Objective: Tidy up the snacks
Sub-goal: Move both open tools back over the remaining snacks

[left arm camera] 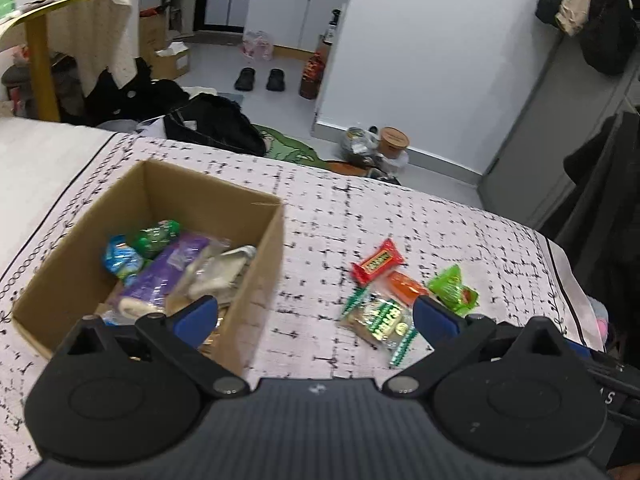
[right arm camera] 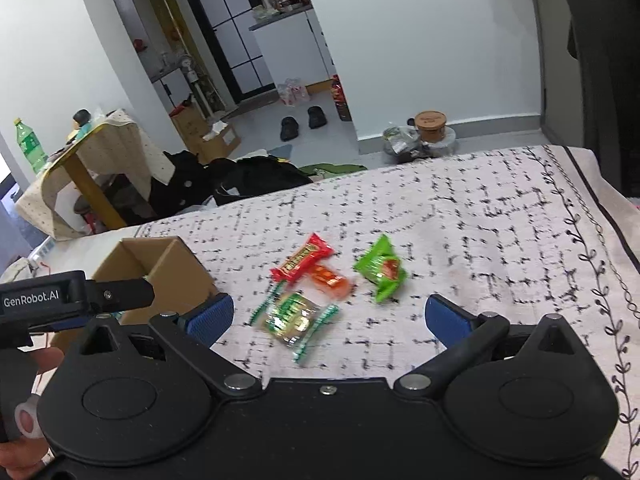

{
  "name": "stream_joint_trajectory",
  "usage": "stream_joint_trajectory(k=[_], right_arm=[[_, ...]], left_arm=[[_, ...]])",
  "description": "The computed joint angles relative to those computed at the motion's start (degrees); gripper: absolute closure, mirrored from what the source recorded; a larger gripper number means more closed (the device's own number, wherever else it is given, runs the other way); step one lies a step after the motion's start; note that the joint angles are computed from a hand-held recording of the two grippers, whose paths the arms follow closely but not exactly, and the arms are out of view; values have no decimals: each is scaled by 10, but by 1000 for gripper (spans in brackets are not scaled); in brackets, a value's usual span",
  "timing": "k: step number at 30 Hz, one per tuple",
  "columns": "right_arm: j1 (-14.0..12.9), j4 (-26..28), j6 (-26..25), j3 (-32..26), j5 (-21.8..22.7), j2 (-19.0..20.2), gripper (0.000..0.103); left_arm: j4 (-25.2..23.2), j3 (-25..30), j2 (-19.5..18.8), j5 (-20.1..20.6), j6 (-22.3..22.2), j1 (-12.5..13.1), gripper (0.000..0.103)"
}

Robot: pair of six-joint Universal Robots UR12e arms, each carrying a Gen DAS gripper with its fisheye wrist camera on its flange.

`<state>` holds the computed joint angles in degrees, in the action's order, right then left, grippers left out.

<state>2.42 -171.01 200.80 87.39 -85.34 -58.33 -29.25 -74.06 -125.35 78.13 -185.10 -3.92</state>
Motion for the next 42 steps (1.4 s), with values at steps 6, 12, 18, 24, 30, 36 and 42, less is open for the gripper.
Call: stream_joint_trajectory(k=[6,12,18,24,30,36,42], right_arm=[[-8,-2,10,11,-4,-2,0],[-15,11,14,12,-6,0,1],[-22,20,0,6,11,6,8],[-24,42,-52,-15,26,16,14],[-24,65,-110,-35,26,27,22],[-27,92,-153,-59,26,39,30],[-29,106,-162,-77,32,51,34]], left_arm=[[-7,10,-10,-15,11,-6,0],[-11,22,-23,-34,8,-10,4],[-27,37,-38,-41,-1,-16,10],[-39,45,-48,-25,-33,-25,16],[-74,63,-62,-21,-109,-27,27],[-67,74,-75,-3,-157,-31,27],[-74,100,-92,29,-180,-40,27]])
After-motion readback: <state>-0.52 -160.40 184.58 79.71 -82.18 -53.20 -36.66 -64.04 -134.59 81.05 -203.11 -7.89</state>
